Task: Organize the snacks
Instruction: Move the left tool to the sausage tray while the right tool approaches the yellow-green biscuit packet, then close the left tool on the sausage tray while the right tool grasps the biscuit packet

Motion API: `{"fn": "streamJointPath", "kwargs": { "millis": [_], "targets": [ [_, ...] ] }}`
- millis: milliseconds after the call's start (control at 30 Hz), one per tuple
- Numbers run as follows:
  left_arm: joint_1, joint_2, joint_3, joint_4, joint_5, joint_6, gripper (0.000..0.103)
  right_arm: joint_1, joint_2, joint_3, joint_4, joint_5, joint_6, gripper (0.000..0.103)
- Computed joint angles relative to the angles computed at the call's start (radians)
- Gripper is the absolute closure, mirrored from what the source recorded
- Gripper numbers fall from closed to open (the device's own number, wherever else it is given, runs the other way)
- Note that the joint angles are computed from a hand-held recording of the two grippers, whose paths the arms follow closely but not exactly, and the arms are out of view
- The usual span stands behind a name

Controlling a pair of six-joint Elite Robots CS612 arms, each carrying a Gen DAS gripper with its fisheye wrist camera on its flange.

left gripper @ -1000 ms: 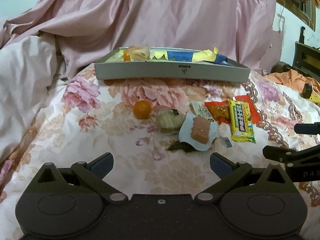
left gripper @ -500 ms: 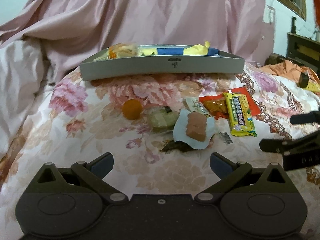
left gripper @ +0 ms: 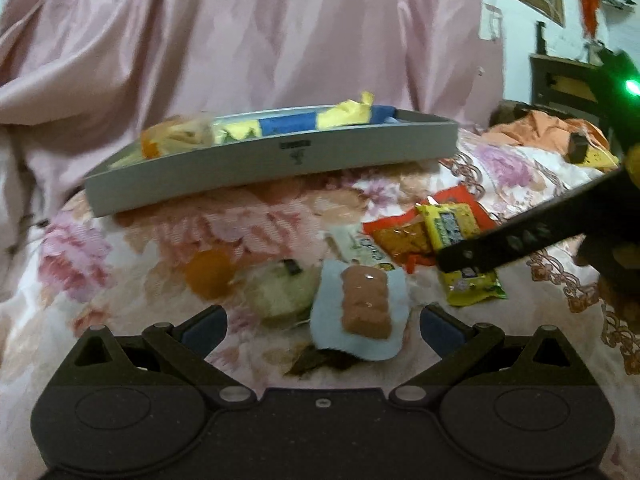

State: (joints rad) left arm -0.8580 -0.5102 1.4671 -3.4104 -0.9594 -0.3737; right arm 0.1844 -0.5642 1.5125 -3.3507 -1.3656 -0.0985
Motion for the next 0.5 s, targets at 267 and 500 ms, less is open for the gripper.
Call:
{"fn": "streamJointPath", "kwargs": {
  "millis": [267, 500],
  "targets": [
    [0.005, 0.021, -0.04, 0.032, -0.056, 0.118, 0.001, 0.008, 0.013, -0.06, 0.137, -0.032, 0.048, 0.013],
    [0.013, 0.029, -0.063, 0.091, -0.052, 0.105, 0.008, 0.014, 0.016, -0.067, 0.153, -0.051, 0.065, 0.027]
  ]
}}
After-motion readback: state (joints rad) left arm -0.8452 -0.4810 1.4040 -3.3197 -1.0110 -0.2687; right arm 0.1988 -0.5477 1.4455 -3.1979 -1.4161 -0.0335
